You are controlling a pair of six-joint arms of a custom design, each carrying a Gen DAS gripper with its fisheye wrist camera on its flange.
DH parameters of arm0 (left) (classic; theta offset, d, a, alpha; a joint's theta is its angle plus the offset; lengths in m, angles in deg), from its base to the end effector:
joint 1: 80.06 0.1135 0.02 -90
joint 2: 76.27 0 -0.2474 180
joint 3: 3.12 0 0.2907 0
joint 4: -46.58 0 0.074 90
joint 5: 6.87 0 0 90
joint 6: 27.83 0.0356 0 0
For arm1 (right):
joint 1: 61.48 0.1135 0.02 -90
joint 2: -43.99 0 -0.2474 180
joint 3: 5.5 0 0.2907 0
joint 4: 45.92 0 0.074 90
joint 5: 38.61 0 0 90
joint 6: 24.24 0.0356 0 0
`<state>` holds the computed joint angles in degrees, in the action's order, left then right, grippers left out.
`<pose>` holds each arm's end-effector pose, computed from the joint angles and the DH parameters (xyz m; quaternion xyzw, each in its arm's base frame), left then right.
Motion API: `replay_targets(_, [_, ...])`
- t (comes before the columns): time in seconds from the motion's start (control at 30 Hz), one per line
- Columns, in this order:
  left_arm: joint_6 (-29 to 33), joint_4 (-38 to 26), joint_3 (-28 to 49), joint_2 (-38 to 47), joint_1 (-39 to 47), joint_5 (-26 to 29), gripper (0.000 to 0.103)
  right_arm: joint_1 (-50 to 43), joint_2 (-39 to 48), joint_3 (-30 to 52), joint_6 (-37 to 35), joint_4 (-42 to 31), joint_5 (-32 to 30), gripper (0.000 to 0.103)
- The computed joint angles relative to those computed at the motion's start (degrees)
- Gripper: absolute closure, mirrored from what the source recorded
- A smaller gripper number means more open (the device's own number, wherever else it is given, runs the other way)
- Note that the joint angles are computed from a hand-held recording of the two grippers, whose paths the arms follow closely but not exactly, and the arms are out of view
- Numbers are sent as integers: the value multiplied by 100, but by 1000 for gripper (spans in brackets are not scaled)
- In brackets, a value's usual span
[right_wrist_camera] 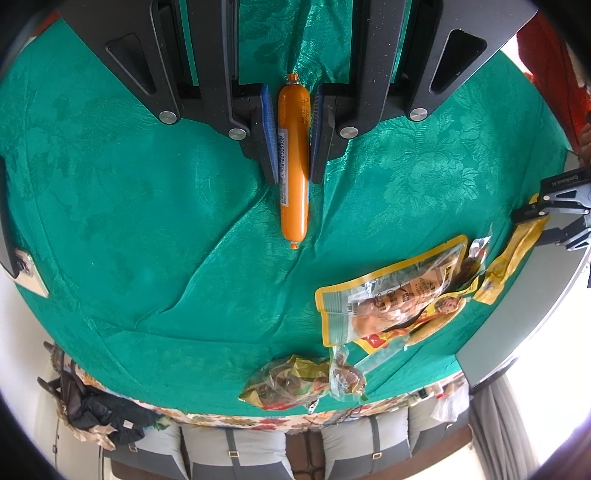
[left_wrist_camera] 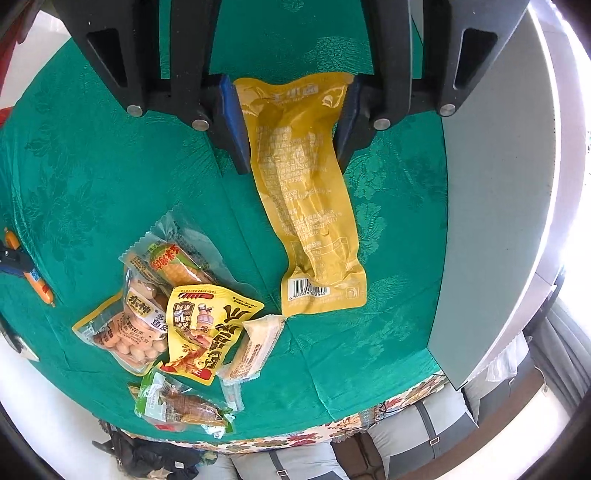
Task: Organize snacks
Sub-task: 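Carry both snacks over the white box and open both grippers to drop them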
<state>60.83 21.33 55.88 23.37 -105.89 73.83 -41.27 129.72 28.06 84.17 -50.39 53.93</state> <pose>0.2965 -0.1371 0.0685 0.1902 0.9561 0.0282 0.2210 0.2259 0.0815 0.0391 -0.0087 0.9577 0.0749 0.2778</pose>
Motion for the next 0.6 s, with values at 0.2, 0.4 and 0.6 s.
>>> replay_targets(0.2, [-580, -27, -492, -570, 397, 1124, 61, -402, -421, -196, 212, -208, -632, 85])
replay_targets(0.4, [-822, -29, -801, -791, 90, 756, 59, -340, -217, 103, -40, -651, -442, 81])
replay_targets(0.6, [-851, -183, -543, -547, 93, 479, 41, -572, 196, 895, -282, -1572, -780, 50])
